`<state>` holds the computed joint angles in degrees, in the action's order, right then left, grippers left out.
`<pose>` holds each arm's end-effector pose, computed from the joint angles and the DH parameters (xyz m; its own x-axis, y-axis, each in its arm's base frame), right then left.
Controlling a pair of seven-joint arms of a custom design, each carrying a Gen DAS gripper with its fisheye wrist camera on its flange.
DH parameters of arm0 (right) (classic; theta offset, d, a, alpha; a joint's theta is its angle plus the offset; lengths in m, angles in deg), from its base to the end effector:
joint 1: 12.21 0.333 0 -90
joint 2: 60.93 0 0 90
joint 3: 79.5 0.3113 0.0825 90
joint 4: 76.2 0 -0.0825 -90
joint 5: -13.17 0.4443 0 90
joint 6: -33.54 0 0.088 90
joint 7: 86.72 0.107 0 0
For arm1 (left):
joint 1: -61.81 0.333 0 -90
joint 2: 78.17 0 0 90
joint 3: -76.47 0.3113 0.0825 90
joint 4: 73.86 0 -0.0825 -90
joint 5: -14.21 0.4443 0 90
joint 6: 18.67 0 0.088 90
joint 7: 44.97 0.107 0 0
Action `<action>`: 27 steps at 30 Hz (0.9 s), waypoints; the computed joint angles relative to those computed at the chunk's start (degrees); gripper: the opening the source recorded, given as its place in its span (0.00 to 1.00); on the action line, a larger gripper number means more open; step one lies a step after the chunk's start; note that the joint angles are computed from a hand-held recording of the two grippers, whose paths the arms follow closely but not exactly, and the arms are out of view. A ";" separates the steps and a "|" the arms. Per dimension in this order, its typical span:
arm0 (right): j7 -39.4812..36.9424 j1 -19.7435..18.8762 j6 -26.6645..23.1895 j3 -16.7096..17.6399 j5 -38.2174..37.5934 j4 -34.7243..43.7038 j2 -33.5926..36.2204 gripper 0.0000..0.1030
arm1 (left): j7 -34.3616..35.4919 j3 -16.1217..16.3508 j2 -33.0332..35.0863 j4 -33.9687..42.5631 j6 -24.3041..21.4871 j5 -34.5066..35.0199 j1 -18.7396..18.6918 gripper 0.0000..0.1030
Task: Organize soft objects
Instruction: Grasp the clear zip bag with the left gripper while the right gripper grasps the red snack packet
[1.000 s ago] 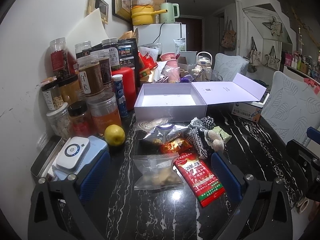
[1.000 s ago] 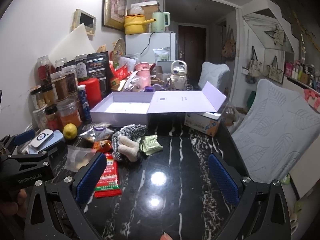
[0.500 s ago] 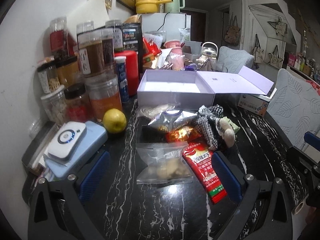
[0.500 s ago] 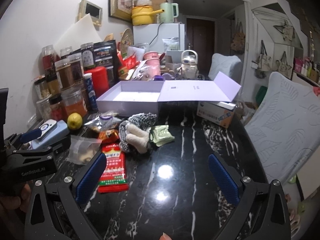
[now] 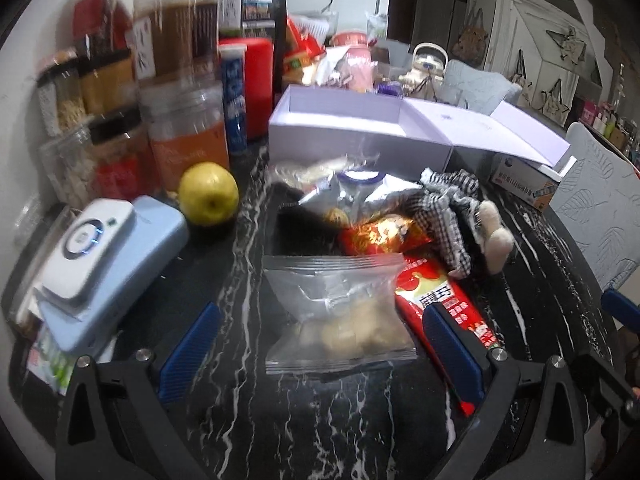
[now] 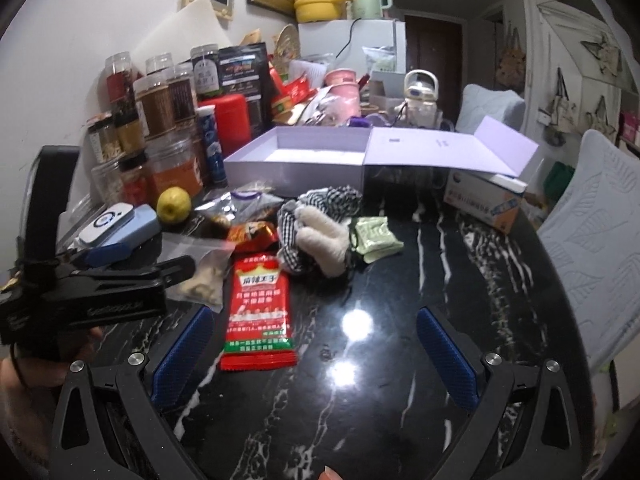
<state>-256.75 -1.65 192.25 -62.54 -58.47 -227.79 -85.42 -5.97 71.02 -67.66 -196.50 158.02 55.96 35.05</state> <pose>0.3969 0.2447 0.3668 -0.1405 -0.9894 -0.0369 -0.6080 0.1157 -0.7855 0.5148 -0.3870 0.3497 -0.4032 -0.9093 0.1031 -0.6854 0.2255 -0.6923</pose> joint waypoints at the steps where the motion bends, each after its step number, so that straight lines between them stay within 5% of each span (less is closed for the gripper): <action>1: -0.19 0.01 0.10 -0.11 0.18 0.11 0.41 1.00 | 3.46 -2.19 0.66 0.17 0.06 -3.54 1.90 1.00; 5: -0.94 0.07 0.59 -0.67 0.83 0.40 1.85 1.00 | 15.34 -7.67 3.33 2.09 -1.54 -14.45 6.12 1.00; 10: -2.68 0.49 0.63 -1.24 1.89 1.19 3.82 1.00 | 17.70 -4.88 5.76 4.83 -4.11 -19.13 3.25 0.99; 11: -2.55 0.39 1.07 -1.37 1.62 1.48 4.33 1.00 | 16.86 -3.79 5.55 4.68 -3.92 -18.83 2.34 0.89; 12: -2.56 0.41 1.52 -1.58 1.55 1.61 4.65 1.00 | 16.99 -3.86 5.34 4.09 -2.74 -19.65 2.56 0.69; 17: -3.04 0.35 3.38 -2.45 1.46 2.59 6.50 1.00 | 25.63 -9.73 4.10 0.48 3.08 -29.07 8.07 0.58; 19: -3.19 0.42 2.96 -2.40 1.16 3.31 7.45 1.00 | 23.14 -4.30 2.31 -1.38 4.85 -27.33 3.14 0.58; 22: -4.45 0.99 2.97 -3.04 1.49 4.47 9.16 1.00 | 15.84 9.00 -0.56 -3.92 6.80 -20.72 -8.69 0.58; 27: -8.25 2.26 2.73 -4.56 3.52 7.25 12.98 1.00 | 6.86 19.65 -4.33 -7.30 9.24 -10.87 -17.01 0.58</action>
